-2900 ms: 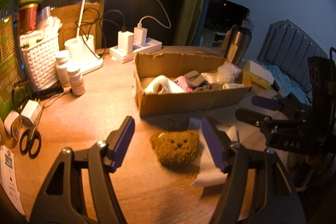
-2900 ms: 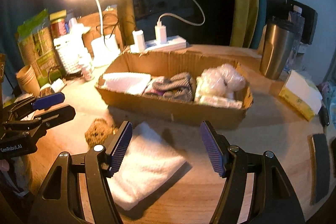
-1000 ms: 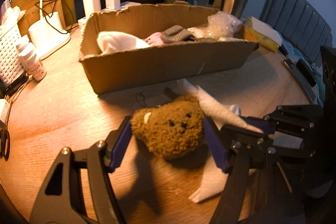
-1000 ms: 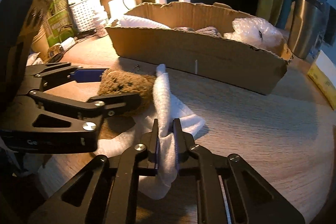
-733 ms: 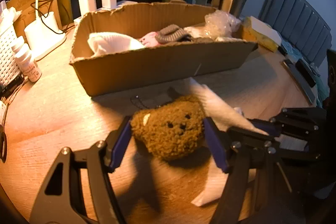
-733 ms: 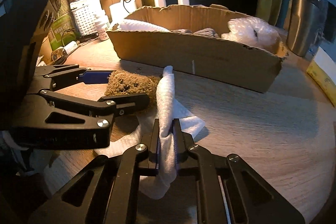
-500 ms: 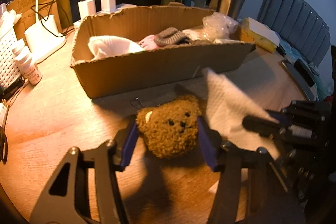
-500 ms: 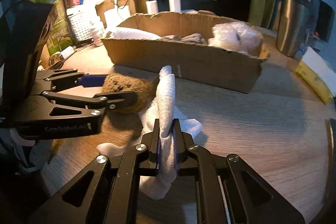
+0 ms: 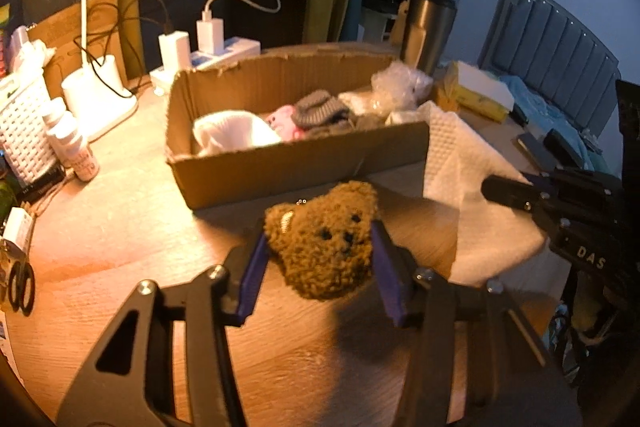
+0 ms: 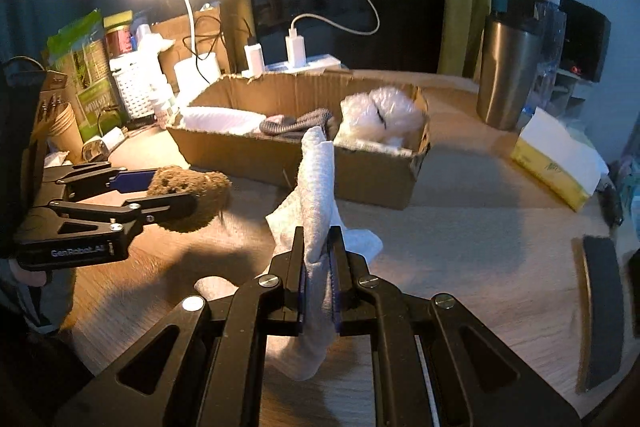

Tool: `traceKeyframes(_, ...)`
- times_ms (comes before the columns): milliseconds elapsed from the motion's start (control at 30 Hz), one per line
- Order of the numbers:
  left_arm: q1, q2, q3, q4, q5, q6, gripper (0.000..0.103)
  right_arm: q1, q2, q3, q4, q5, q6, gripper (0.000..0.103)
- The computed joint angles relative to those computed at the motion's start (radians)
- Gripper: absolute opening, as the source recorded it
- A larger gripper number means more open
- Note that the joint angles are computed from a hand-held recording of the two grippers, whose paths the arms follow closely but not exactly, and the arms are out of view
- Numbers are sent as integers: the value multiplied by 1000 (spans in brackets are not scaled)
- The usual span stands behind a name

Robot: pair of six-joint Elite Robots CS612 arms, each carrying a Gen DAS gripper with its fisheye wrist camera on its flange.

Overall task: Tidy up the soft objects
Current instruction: 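Carry the bear and the white towel over the cardboard box with both grippers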

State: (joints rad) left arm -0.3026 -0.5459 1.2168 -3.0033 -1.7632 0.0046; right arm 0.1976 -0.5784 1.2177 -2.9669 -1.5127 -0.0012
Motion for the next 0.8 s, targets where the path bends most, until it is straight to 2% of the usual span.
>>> traceKeyframes(433,17,-33,28,-112,-6,-20,50,5,-5,-40,-37,-5,-28,10)
traceKeyframes(800,46,-37,10,-177,-29,-61,50,16,27,-135,-9,-4,-68,10)
